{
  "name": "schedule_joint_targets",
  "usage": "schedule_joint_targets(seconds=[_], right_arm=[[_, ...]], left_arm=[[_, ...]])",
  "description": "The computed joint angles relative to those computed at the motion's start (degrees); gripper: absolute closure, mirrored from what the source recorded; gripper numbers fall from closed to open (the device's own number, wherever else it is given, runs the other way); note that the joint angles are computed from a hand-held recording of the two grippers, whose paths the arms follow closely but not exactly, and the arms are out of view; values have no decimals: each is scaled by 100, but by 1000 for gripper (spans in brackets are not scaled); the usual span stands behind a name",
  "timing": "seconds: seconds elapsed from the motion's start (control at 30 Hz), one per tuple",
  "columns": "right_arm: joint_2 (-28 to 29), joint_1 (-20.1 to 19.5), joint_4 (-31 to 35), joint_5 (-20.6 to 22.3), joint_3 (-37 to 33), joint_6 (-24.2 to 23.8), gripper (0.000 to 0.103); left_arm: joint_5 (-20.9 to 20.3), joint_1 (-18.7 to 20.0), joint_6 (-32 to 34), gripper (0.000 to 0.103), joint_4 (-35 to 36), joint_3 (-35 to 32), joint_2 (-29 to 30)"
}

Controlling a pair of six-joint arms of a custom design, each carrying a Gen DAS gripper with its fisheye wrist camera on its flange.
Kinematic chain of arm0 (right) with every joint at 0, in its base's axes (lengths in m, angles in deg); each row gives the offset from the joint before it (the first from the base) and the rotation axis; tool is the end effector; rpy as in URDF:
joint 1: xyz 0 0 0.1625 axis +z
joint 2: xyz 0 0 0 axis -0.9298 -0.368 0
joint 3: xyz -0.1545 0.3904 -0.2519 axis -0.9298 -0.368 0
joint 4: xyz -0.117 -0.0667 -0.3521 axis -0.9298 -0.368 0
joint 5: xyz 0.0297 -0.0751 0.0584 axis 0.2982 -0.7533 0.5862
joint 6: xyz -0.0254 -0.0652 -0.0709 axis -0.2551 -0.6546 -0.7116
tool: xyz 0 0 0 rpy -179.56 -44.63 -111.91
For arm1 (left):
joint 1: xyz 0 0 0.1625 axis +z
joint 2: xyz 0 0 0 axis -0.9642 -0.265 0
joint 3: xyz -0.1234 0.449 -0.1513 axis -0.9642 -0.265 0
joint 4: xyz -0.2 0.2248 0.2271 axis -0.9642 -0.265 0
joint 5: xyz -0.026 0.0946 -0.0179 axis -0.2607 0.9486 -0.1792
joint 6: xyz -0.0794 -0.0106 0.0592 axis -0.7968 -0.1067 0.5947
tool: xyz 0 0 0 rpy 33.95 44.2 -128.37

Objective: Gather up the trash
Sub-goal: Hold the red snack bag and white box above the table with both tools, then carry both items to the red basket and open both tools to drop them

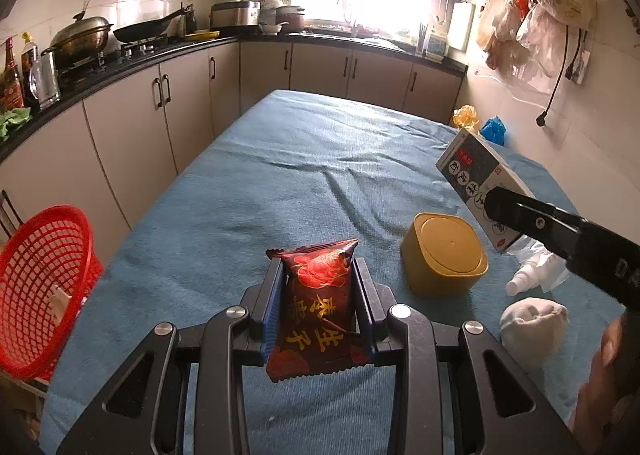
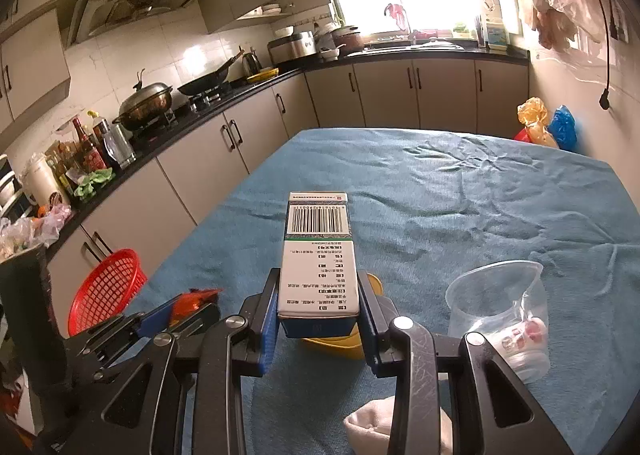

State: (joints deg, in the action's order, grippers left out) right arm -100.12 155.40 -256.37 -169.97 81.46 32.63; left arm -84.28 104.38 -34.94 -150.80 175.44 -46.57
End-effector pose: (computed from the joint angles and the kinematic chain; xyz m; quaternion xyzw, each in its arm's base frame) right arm 0.0805 -0.4058 0.3175 0.0743 -0.8589 0.4421 0.2478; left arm -0.3777 -0.4474 -0.0073 0.2996 0.8769 -0.3025 0.2231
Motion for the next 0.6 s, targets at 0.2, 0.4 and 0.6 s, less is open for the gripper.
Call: schedule_joint_targets(seconds=[0.2,0.4,0.6], right_arm=[[-82,50,6,154,62,64,66],[-41,228,66,255,129,81,66],[206,663,245,215,128,172,66]], left_arm=[[192,-79,-98,71,-87,339,-321],[526,-120,-291,71,-210,781,-765],[785,-79,-394,71,-355,1084,-1084]])
